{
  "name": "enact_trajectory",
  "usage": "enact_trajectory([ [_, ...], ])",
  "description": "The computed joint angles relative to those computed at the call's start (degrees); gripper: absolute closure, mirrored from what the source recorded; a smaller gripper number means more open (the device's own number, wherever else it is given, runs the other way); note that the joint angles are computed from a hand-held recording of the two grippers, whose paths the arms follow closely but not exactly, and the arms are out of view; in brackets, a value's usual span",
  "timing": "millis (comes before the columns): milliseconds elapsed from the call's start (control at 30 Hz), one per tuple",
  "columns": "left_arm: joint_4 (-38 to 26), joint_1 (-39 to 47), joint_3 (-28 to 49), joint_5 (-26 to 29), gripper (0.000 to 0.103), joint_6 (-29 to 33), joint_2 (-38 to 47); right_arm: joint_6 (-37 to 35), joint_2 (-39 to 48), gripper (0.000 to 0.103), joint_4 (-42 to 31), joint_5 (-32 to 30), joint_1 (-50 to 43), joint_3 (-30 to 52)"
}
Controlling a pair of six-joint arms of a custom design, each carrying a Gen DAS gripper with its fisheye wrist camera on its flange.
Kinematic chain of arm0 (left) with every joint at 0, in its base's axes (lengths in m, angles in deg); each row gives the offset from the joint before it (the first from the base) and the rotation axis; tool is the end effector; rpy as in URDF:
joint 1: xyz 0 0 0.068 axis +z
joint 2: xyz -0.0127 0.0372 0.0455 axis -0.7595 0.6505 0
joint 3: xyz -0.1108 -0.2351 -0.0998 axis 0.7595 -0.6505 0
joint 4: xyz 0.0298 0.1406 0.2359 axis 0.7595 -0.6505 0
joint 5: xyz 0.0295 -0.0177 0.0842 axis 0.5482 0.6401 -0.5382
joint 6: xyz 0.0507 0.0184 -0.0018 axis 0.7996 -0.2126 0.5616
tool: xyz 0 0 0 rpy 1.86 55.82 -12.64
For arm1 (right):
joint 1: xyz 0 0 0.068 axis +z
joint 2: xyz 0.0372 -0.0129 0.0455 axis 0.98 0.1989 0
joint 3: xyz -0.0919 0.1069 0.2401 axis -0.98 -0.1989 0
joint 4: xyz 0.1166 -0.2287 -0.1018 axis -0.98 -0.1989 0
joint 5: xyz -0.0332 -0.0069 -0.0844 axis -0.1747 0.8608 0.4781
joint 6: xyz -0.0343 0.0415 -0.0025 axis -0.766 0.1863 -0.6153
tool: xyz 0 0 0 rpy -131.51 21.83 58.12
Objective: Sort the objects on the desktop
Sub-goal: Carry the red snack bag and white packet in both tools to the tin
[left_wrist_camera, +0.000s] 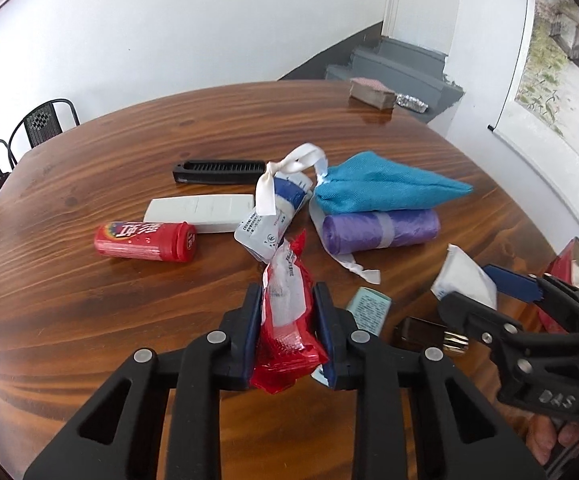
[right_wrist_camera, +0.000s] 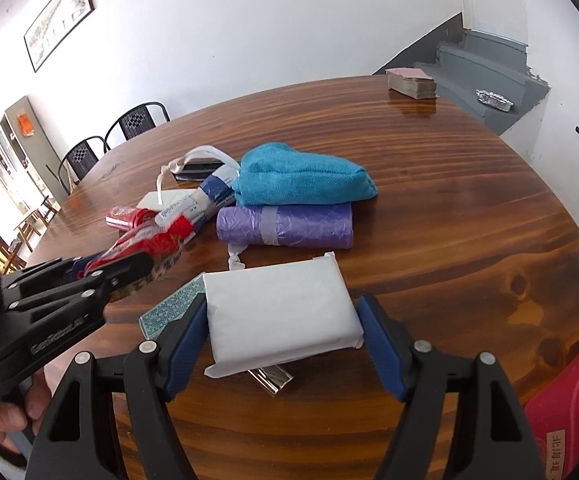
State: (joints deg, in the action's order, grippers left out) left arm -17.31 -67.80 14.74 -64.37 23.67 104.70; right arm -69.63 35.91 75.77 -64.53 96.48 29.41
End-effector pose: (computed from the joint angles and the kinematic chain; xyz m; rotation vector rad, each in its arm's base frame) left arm 0.2810 -0.0829 0.1725 -0.2514 2.3819 -0.0035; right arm 0.3443 0.1237 0.1694 -0.6134 2.3540 0.5116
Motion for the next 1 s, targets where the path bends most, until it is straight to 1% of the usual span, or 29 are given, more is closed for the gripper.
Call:
enact_trajectory([
  [300,-2.9,-4.1,-3.0,-3.3,0.076,-2.8,-8.0,2.1,-4.9,0.026,2.3,-2.3,-1.6,-4.3],
  [433,-4.1,-6.9,-3.4,-5.2,0.076,-4.4,-9.9,2.5,-10.1,0.026,4.8,-1.7,-2.9,-8.6],
  [567,-5.0,-10.2,-2.9,-6.7,0.076,-5.6,-10.4,3.4,-16.3,0.026,6.6,-2.5,-6.9,-13.3],
  [667,-5.0,-13.2,-1.4,-7.6,0.076,-6.0,-9.1,3.5,-20.4,0.026,6.6,-3.1,-11.4,-16.4],
  [800,-4.3,-17.1,1.9,-7.6,0.076,-6.3,-5.4,2.4,-24.4,0.026,4.3,-6.6,-19.7,-18.8],
  [900,-4.2,-20.1,5.7,-8.0,0.076,-6.1,-1.4,0.1,-26.1,0.026,2.0,-9.3,-27.1,-19.2],
  [1000,-4.4,-22.7,9.7,-8.1,0.076,-5.5,2.4,-2.9,-26.1,0.026,-0.2,-11.5,-34.7,-18.7],
])
